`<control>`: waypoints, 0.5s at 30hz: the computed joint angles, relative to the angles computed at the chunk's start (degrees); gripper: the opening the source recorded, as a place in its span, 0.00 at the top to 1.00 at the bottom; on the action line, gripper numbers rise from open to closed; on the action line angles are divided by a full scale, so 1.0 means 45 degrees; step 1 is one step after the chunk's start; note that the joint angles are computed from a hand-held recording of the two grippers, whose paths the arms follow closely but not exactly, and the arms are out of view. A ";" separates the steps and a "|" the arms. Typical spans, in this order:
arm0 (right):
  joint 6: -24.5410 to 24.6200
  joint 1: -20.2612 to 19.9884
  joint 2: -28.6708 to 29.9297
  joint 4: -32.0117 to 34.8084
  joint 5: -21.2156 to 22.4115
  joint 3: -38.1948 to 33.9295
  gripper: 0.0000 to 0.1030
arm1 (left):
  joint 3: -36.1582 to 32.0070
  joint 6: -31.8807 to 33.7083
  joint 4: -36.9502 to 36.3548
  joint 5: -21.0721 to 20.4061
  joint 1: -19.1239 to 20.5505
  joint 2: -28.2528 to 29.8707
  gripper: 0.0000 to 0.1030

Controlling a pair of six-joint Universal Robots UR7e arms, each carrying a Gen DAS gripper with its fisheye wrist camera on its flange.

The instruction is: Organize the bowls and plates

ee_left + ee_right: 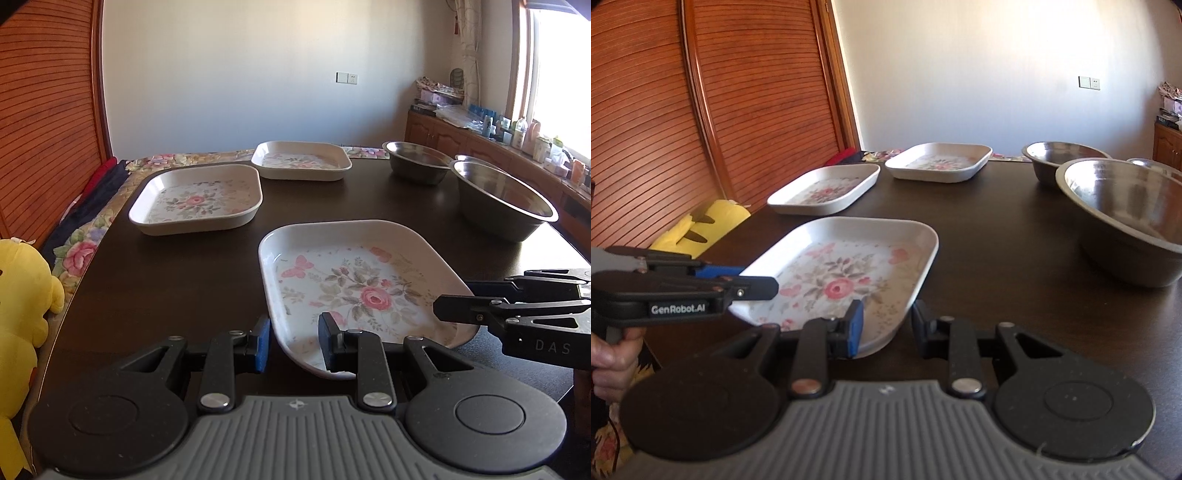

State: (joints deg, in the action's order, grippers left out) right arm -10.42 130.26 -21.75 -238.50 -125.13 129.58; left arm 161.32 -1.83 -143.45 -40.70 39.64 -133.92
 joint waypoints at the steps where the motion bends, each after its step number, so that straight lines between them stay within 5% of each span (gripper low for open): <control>1: -0.0031 -0.0006 0.0007 -0.0008 0.0011 0.0013 0.70 | 0.0010 0.0006 -0.0032 0.0001 0.0034 0.0007 0.72; 15: -0.0246 0.0033 -0.0122 -0.0533 -0.0032 0.0143 0.70 | -0.0025 -0.0064 0.0139 0.0505 -0.0113 -0.0741 0.60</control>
State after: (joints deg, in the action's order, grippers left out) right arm -11.53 130.41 -22.30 -240.90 -125.27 130.22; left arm 161.21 -2.12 -142.82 -38.43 39.13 -137.25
